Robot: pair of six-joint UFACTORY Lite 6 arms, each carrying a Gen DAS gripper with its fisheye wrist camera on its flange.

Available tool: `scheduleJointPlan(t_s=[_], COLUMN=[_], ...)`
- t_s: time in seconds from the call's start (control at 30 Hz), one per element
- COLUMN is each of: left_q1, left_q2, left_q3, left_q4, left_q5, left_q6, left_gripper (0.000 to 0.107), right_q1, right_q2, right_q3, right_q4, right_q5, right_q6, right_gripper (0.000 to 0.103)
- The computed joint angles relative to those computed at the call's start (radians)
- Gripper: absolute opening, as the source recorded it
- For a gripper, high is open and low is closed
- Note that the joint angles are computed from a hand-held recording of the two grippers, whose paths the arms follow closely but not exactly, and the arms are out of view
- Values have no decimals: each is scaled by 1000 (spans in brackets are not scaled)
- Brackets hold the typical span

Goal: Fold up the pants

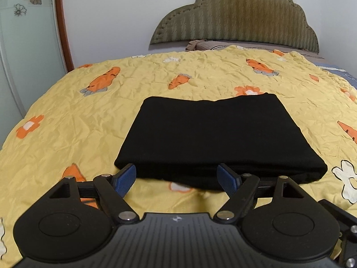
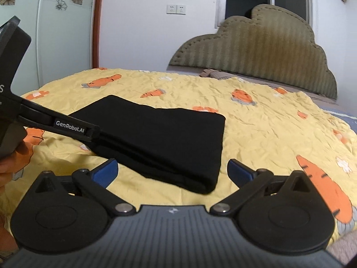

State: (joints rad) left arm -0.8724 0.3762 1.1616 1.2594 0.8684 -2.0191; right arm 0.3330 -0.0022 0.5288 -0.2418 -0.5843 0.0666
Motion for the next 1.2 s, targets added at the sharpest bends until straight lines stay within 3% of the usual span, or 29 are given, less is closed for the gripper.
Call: scheduleJointPlan(t_s=[0.17, 0.37, 0.8, 0.97, 1.2], left_q1=[-25, -55, -86, -112, -144], left_q2=[-26, -27, -47, -18, 18], left_q3=[-20, -23, -67, -39, -6], left_q4=[-37, -79, -147, -182, -218], left_q5=[12, 49, 35, 65, 119], left_q6=[-8, -1, -35, -25, 10], left_gripper=[80, 80, 80, 80, 80], right_q1=[-34, -27, 29, 60, 30], right_q2=[-78, -108, -96, -120, -135], right_q3=[-57, -90, -130, -158, -187], right_q4=[-123, -131, -46, 66, -20], right_q5=[22, 49, 65, 77, 60], right_q6=[167, 230, 233, 157, 237], right_gripper=[103, 103, 103, 103, 103])
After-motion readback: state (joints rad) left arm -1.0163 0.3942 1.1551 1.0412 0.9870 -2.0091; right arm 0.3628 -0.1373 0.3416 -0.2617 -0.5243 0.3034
